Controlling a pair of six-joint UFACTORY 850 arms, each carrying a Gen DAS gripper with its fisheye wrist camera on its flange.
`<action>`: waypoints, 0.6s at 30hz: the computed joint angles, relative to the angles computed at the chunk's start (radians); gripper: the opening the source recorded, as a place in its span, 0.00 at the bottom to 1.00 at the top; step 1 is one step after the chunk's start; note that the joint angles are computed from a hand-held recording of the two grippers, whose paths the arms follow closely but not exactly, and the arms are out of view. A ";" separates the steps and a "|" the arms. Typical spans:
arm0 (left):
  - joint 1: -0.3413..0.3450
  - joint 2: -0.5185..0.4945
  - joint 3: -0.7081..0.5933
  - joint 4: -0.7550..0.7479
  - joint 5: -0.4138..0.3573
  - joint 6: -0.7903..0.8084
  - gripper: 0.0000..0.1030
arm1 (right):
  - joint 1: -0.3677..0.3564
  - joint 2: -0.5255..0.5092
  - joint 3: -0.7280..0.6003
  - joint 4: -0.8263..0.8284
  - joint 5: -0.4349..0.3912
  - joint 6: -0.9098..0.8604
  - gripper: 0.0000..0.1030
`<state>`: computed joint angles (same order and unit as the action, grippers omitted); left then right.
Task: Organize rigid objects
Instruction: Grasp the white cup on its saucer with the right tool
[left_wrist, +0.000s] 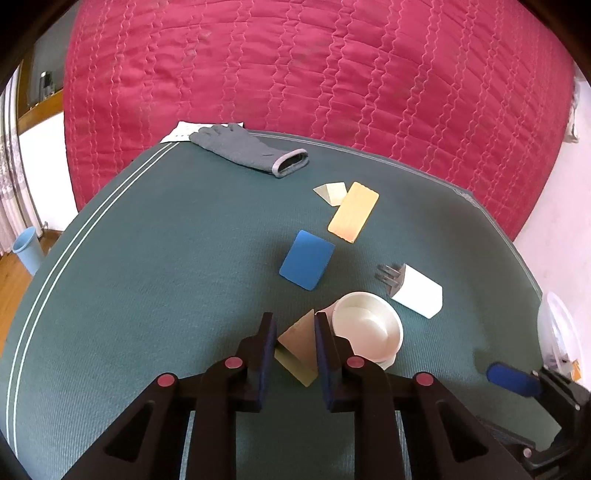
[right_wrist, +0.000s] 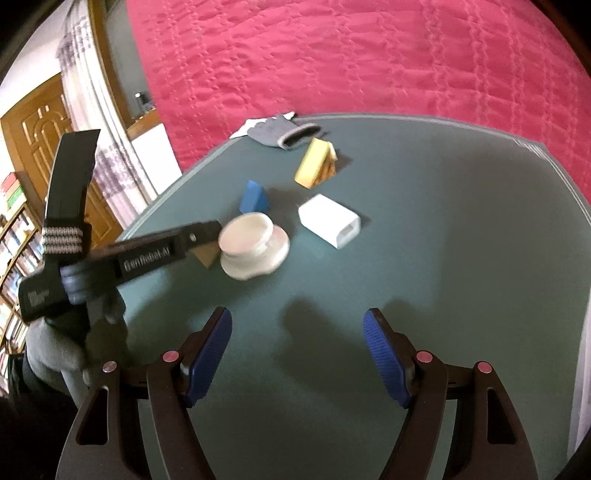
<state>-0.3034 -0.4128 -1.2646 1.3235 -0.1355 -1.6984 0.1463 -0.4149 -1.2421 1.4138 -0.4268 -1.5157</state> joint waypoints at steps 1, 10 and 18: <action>-0.001 0.001 0.000 0.010 -0.004 -0.012 0.21 | 0.007 -0.010 -0.015 -0.009 -0.001 0.007 0.72; -0.001 0.004 0.006 0.041 -0.080 -0.095 0.20 | 0.055 -0.080 -0.115 -0.066 -0.009 0.036 0.71; -0.004 0.001 0.005 0.056 -0.139 -0.135 0.20 | 0.085 -0.139 -0.196 -0.138 0.009 0.089 0.58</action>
